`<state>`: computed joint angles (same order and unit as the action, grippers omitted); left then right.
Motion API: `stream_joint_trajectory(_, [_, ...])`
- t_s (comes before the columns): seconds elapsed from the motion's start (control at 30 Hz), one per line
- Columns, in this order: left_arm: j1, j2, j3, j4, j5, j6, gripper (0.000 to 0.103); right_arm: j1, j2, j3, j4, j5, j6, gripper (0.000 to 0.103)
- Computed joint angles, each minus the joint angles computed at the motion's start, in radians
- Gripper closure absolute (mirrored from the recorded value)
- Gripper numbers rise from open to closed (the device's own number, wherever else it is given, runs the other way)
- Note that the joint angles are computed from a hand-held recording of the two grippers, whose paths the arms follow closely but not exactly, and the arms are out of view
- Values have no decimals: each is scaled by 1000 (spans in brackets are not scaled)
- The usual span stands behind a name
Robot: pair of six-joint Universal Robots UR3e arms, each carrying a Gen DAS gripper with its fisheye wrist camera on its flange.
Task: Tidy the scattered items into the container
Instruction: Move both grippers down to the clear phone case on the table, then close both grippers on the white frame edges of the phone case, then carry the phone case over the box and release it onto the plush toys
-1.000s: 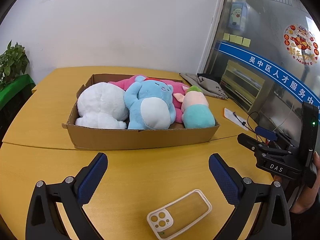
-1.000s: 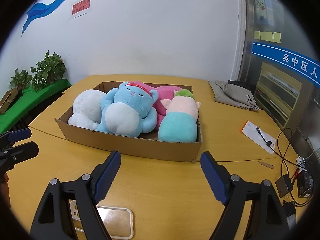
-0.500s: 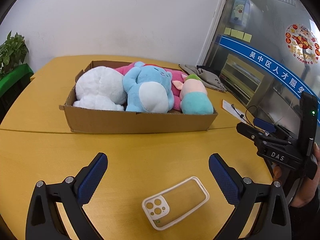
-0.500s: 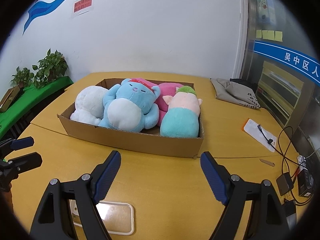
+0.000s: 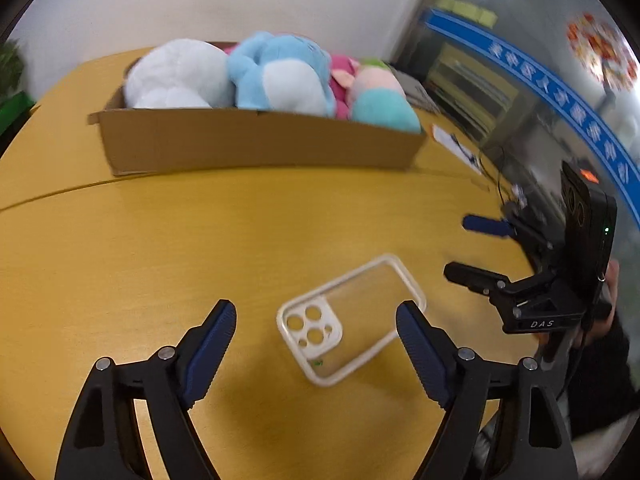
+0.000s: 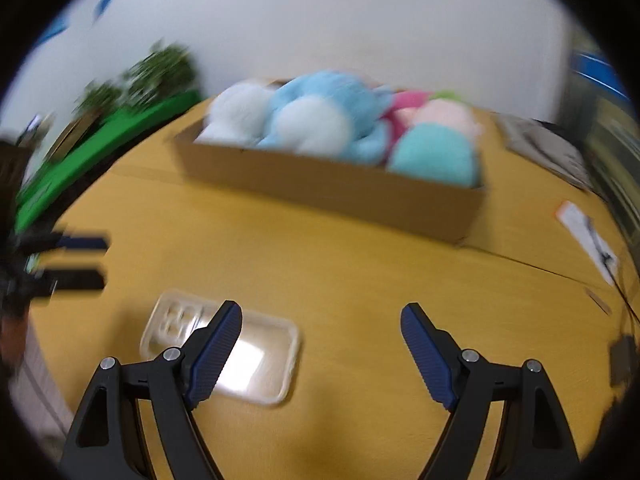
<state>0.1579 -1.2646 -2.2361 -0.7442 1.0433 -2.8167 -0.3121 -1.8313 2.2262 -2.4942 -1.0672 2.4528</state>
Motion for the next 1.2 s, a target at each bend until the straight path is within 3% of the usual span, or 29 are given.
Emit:
stream_joint_trajectory(0.07, [-18, -24, 14, -43, 3, 142, 16, 2, -13, 16, 68, 20, -211, 21])
stream_joint_trajectory(0.13, [-52, -65, 45, -72, 38, 252, 15, 12, -9, -1, 121, 16, -350, 21])
stream_joint_trajectory(0.27, [-96, -159, 106, -95, 67, 384, 12, 14, 83, -146, 277, 37, -491, 21])
stream_joint_trajectory(0.37, [-115, -279, 193, -132, 100, 300, 12, 50, 231, -252, 221, -44, -332, 21])
stream_joint_trajectory(0.47, [-107, -338, 230, -150, 125, 129, 23, 73, 291, -259, 148, -111, -168, 23])
stream_joint_trajectory(0.53, [-104, -322, 221, -148, 114, 68, 37, 73, 284, -212, 118, -115, -87, 26])
stream_joint_trajectory(0.57, [-109, -321, 221, -142, 117, 39, 59, 76, 280, -187, 98, -117, -58, 28])
stream_joint_trajectory(0.63, [-130, -332, 223, -113, 132, -30, 75, 93, 282, -139, 53, -136, 1, 46])
stream_joint_trajectory(0.67, [-146, -341, 234, -104, 151, -51, 84, 106, 272, -90, -22, -152, 29, 49])
stream_joint_trajectory(0.7, [-162, -346, 240, -89, 176, -77, 85, 113, 261, -58, -67, -155, 47, 57])
stream_joint_trajectory(0.73, [-167, -346, 239, -80, 186, -95, 86, 109, 245, -39, -69, -144, 55, 73])
stream_joint_trajectory(0.9, [-155, -366, 239, -36, 194, -115, 91, 98, 216, 8, -110, -153, 106, 95])
stream_joint_trajectory(1.07, [-137, -337, 293, -24, 179, -122, 92, 96, 197, -4, -154, -129, 163, 95])
stream_joint_trajectory(1.2, [-106, -351, 434, -48, 143, -117, 92, 95, 214, -102, -190, -91, 227, 95])
